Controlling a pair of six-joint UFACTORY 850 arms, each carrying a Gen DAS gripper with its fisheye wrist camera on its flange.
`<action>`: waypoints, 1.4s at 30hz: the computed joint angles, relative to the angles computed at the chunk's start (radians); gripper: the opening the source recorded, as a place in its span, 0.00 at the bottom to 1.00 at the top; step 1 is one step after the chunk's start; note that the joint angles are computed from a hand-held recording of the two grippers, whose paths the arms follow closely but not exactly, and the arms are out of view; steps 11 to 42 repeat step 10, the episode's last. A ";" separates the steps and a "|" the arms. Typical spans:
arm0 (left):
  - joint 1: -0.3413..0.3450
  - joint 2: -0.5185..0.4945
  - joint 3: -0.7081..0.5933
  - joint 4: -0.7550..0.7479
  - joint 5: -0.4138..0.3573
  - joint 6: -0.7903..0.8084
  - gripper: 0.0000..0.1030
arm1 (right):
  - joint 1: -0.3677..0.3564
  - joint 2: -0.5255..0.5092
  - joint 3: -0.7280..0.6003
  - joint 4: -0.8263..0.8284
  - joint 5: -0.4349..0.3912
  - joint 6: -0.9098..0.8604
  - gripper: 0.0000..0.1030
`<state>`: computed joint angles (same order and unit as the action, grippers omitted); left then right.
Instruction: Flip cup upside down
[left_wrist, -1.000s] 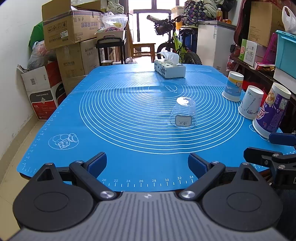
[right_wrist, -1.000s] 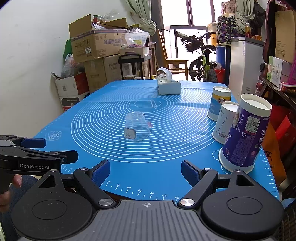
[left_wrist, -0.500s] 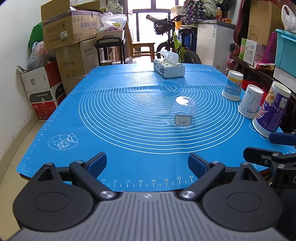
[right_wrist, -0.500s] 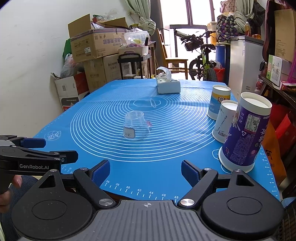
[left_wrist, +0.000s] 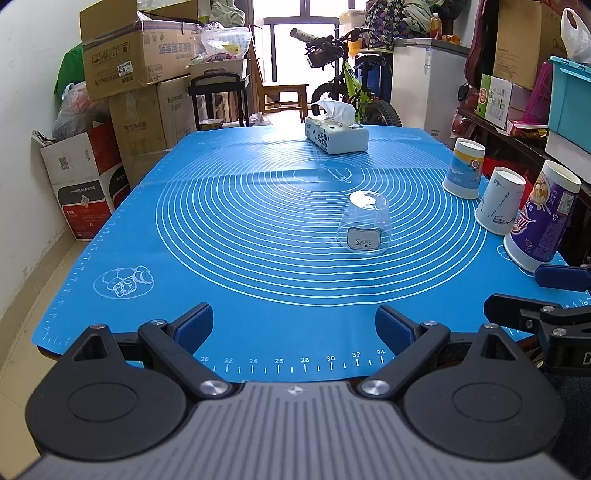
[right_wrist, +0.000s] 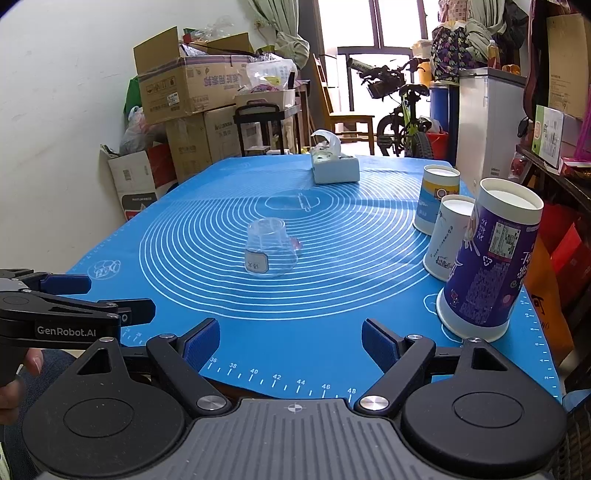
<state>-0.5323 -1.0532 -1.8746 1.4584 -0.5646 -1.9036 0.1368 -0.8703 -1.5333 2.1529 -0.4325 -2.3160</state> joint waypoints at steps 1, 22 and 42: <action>0.000 -0.001 -0.001 -0.001 0.001 0.002 0.91 | 0.000 0.000 0.000 0.000 0.000 0.001 0.83; 0.001 -0.011 -0.020 -0.031 -0.002 0.040 0.97 | 0.001 0.000 0.001 0.000 0.000 0.002 0.83; 0.001 -0.011 -0.020 -0.031 -0.002 0.040 0.97 | 0.001 0.000 0.001 0.000 0.000 0.002 0.83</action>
